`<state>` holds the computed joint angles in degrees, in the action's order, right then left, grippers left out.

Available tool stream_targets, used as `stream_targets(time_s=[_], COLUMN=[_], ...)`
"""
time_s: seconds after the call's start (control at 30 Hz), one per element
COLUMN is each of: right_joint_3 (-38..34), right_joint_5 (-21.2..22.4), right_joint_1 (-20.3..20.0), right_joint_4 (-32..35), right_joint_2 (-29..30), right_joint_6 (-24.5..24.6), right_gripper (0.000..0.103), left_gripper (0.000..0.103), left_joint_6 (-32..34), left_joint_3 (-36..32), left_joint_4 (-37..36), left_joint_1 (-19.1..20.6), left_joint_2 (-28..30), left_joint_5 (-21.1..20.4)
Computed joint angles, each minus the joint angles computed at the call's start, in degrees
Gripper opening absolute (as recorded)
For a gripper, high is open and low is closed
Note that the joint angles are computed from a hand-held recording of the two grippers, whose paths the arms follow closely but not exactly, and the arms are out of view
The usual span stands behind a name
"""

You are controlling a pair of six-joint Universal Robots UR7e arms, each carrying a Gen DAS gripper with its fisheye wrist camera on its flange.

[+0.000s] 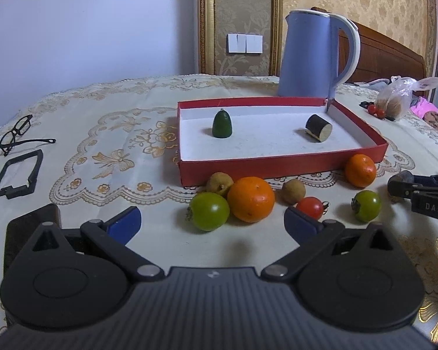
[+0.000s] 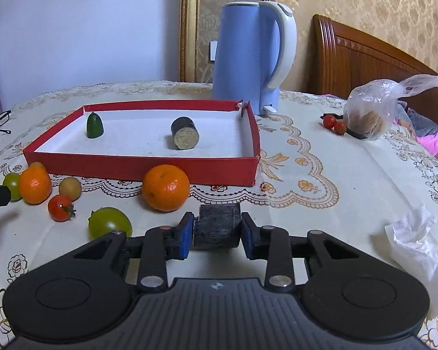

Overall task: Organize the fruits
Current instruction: 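Grasp the green tomato with the left tool while the right tool grasps a dark block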

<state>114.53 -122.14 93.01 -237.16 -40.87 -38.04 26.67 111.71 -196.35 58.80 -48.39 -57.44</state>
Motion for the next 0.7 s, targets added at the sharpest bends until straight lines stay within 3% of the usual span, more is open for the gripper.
stream_targets(time_s=[0.3,0.5,0.7], right_joint_3=[2.7,4.0,4.5], right_joint_5=[2.5,4.1,4.8], right_joint_1=[0.3,0.2,0.1], right_joint_4=[-2.8,-3.3,-4.0], right_joint_2=[-0.8,-1.0,-1.4], right_joint_6=[0.8,2.5,3.0], right_gripper=[0.032,0.032,0.032], left_gripper=[0.103,0.086,0.076], left_joint_6=[-0.6,1.3,1.5], left_joint_3=[-1.6,-3.7,-4.4], left_joint_4=[0.6,0.6,3.6], left_joint_1=[1.0,1.1,1.5], left_joint_2=[0.2,1.4,1.4], left_joint_5=[1.1,5.3,3.9])
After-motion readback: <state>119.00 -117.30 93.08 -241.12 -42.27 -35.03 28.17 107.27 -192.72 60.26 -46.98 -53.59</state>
